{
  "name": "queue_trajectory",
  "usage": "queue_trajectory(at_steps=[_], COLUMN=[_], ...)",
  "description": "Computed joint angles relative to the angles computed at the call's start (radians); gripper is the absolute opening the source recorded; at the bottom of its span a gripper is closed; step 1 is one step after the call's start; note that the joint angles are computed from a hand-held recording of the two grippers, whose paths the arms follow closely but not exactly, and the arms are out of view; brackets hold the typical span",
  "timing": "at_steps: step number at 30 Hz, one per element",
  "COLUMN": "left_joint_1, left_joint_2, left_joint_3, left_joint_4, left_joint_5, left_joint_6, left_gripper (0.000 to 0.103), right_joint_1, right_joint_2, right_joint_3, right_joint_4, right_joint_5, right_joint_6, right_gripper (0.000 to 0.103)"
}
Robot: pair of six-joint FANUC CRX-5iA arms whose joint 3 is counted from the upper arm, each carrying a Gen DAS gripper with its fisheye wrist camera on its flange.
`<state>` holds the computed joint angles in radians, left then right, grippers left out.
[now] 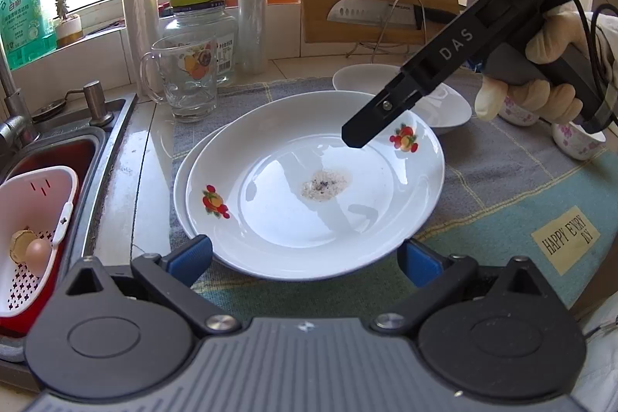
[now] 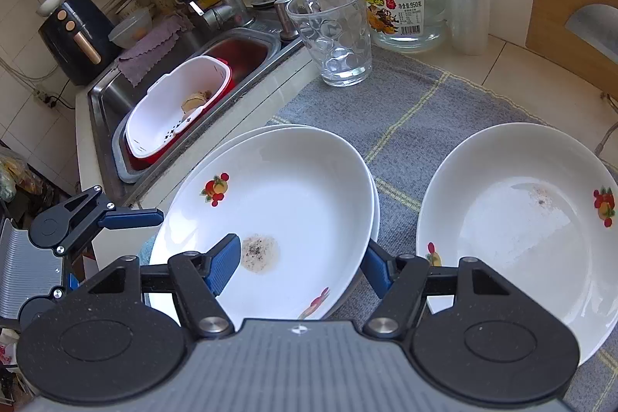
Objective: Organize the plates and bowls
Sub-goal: 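Open the right tool and withdraw it from the stacked plates, then move the left tool toward the remaining flower plate by the cutting board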
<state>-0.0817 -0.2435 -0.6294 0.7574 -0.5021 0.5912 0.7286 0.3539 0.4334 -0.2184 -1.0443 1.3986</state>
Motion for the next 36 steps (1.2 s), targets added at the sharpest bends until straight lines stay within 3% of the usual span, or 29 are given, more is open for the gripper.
queue_trajectory(at_steps=[15,19,24,27,31,36], left_joint_1=[-0.01,-0.008,-0.018,-0.024,-0.041,-0.047], left_joint_2=[-0.015,-0.017,-0.031,-0.048,-0.077,-0.099], left_joint_3=[-0.005,-0.006,-0.008,-0.013,-0.008,-0.019], left_joint_4=[-0.033,-0.021,-0.037,-0.039,-0.109,-0.049], left_joint_5=[0.022,0.025,0.027,0.032,0.08,0.096], left_joint_6=[0.032,0.03,0.04,0.057,0.121,0.065], left_gripper=[0.101,0.101,0.101,0.101,0.101,0.102], right_joint_1=[0.051,0.058,0.071,0.102,0.158,0.197], right_joint_2=[-0.025,-0.058,-0.108,-0.148,-0.204,-0.251], right_joint_3=[-0.061,-0.106,-0.179,-0.261,-0.418,-0.562], right_joint_4=[0.096,0.103,0.146,0.25,0.498,0.757], right_joint_5=[0.019,0.065,0.133,0.194,0.295,0.342], right_joint_6=[-0.062,-0.057,-0.11,-0.191,-0.409,-0.677], right_gripper=[0.088,0.1,0.101,0.102,0.103,0.103])
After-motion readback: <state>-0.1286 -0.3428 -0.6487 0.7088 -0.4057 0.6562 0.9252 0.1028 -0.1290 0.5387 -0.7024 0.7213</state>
